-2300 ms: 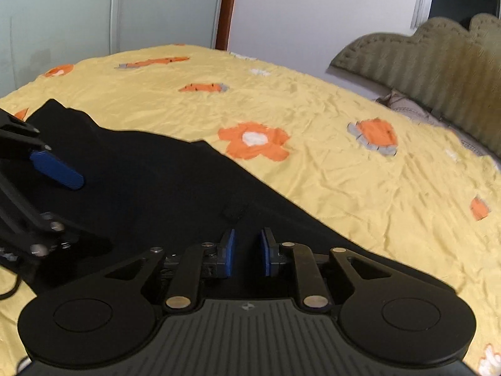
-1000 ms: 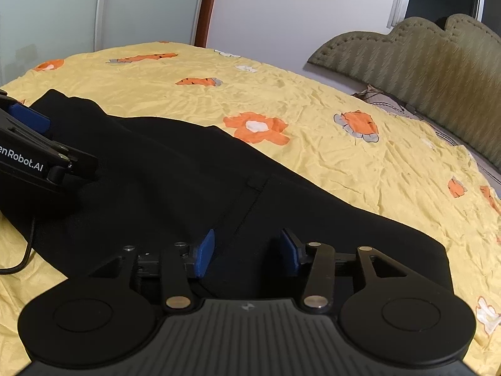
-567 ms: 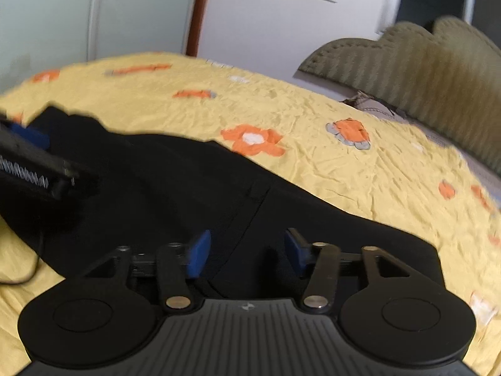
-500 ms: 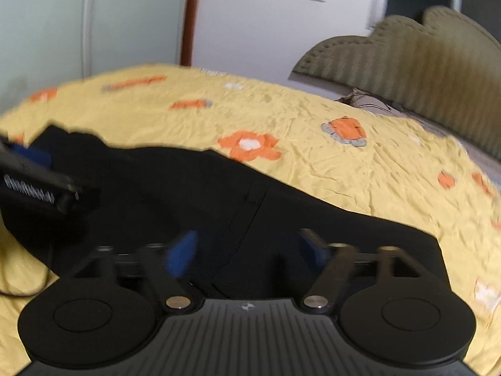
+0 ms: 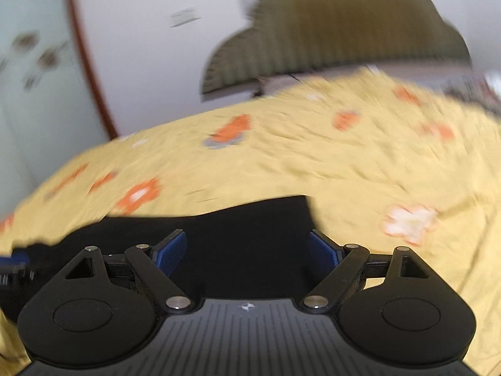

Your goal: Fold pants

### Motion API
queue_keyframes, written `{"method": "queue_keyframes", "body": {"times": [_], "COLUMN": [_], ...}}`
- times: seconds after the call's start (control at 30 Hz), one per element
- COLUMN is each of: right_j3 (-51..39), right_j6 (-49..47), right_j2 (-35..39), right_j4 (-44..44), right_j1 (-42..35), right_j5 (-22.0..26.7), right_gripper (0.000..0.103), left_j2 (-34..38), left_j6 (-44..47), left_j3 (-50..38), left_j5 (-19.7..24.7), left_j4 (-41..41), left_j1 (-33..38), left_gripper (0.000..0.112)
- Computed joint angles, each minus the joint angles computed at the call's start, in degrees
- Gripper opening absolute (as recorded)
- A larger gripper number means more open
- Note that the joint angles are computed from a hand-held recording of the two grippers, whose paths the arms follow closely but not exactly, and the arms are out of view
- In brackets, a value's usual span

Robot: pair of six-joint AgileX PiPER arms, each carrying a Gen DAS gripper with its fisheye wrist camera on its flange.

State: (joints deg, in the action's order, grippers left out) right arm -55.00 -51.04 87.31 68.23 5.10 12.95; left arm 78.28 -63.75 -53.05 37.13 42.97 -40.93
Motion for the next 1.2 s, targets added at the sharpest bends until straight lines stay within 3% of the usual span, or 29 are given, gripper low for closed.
{"method": "queue_keyframes", "body": {"times": [0.07,0.17,0.37,0.47,0.53,0.63,0.77,0.83,0.87,0.93,1.0,1.07,1.2], "right_j3": [-0.7,0.2,4.4,3.7,3.0,3.7,5.6,3.8,2.4,0.0,-3.5,-11.4,-28.4], "right_j6": [-5.3,-9.3,-17.3,-16.4,-15.7,-18.0,-20.7,-15.5,-12.5,-10.4,-14.7,-12.2,1.6], "right_j2": [2.2,4.5,8.5,9.3,8.9,7.4,1.9,2.3,2.9,4.2,6.9,13.6,27.5], "right_j4": [6.6,11.9,23.1,20.9,18.1,16.9,13.4,5.7,1.6,0.3,6.1,5.8,-0.7], "right_j1": [-6.9,-13.0,-19.1,-19.9,-18.3,-17.2,-13.7,-12.8,-12.6,-13.3,-15.4,-17.0,-16.7], "right_j5": [7.7,15.6,27.9,30.7,28.2,25.1,15.4,15.2,15.4,15.5,18.4,24.0,32.0], "right_gripper": [0.085,0.085,0.084,0.055,0.028,0.014,0.012,0.015,0.018,0.041,0.055,0.057,0.056], "left_j2": [3.3,8.3,19.7,25.1,27.1,28.4,28.7,29.2,28.9,27.9,27.0,25.9,24.7], "left_j6": [2.8,4.5,8.0,8.9,12.9,14.9,16.0,15.9,14.7,11.3,8.3,7.5,6.5], "left_j3": [-3.8,-9.3,-20.4,-24.3,-25.4,-25.7,-25.7,-26.2,-25.7,-24.5,-23.9,-23.3,-22.6], "left_j5": [-0.2,-0.4,1.1,3.8,2.9,1.5,-0.8,-0.1,0.1,0.3,1.0,1.1,2.2], "left_j4": [-1.2,-0.9,2.5,4.9,0.8,-3.4,-4.9,-3.9,-2.7,-0.4,0.8,0.1,0.6], "left_j1": [-0.9,-2.9,-7.5,-9.8,-9.7,-9.5,-9.8,-10.3,-10.6,-10.7,-10.5,-9.7,-8.5], "left_gripper": [0.095,0.095,0.095,0.095,0.095,0.095,0.095,0.095,0.095,0.095,0.095,0.095,0.095]}}
